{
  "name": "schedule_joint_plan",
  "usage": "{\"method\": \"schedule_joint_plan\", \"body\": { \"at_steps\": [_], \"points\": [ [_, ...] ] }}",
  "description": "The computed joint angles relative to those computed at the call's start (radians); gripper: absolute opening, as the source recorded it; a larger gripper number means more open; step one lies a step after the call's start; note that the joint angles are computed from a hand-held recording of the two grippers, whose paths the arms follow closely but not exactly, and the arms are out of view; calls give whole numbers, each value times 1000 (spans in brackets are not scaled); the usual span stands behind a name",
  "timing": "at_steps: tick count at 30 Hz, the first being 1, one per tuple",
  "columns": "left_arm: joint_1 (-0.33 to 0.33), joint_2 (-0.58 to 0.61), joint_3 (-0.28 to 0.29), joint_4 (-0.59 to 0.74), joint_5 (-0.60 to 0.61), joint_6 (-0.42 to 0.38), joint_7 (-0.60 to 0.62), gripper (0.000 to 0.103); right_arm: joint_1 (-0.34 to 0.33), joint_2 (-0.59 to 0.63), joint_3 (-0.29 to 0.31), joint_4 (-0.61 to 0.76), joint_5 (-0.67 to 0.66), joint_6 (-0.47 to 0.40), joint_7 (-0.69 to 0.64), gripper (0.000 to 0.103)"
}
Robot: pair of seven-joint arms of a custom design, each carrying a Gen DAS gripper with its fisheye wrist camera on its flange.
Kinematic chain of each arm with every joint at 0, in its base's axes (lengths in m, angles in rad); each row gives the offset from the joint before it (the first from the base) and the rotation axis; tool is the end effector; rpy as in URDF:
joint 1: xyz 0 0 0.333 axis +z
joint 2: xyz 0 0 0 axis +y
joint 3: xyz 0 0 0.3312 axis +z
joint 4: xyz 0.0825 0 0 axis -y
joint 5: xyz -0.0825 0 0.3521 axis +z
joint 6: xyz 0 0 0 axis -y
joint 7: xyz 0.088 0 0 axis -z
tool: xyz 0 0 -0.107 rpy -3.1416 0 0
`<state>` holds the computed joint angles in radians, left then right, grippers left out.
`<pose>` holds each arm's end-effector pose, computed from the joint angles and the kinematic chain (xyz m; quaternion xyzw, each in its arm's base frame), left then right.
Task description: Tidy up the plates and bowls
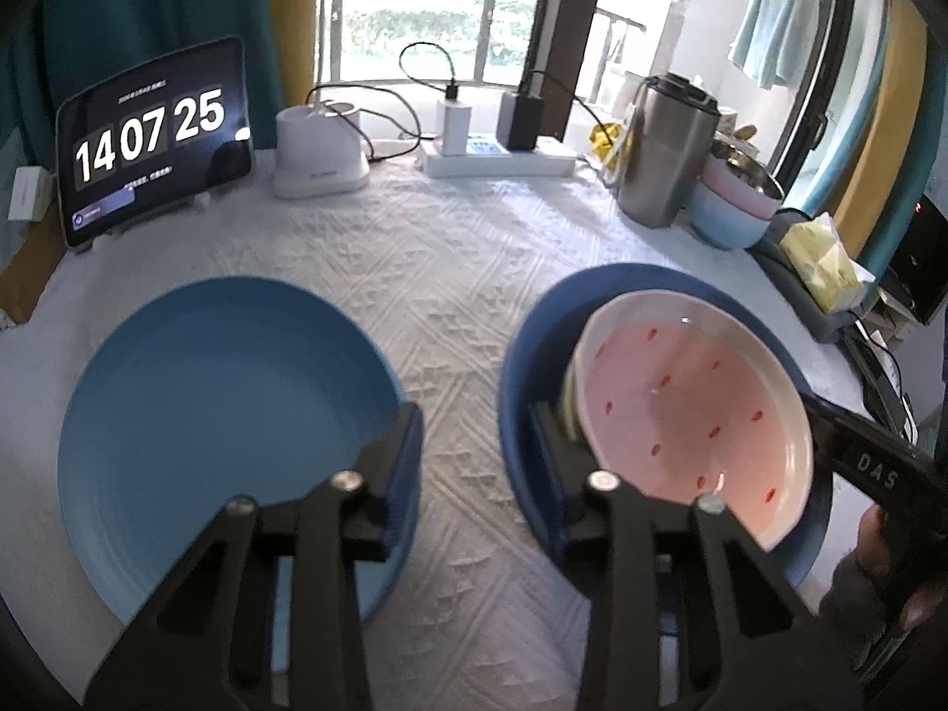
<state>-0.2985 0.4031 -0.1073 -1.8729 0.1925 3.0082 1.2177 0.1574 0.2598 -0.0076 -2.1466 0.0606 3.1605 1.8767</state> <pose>0.6077 -0.2661 0.4200 -0.5873 0.7249 -0.3186 0.1675 0.5935 0.0844 0.4082 -0.5827 0.7245 -0.1864 0.3175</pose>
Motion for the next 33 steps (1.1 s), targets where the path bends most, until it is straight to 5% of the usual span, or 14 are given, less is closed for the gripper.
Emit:
{"method": "schedule_joint_plan", "body": {
  "at_steps": [3,8,13,17,33],
  "points": [
    [-27,-1,27,-9,34,32,-7,19,29,1,-21,-1,-13,14,10,22],
    [-43,6,44,-11,47,71,-4,9,181,10,-176,-2,-81,39,84,12],
    [-46,8,46,-19,31,99,7,9,102,8,-93,-7,-60,53,74,12],
    [-143,5,157,-19,84,104,-55,8,142,8,-133,-3,-61,43,102,11],
    [-113,-9,129,-36,112,120,-52,7,190,-3,-196,3,-141,27,182,11]
  ]
}}
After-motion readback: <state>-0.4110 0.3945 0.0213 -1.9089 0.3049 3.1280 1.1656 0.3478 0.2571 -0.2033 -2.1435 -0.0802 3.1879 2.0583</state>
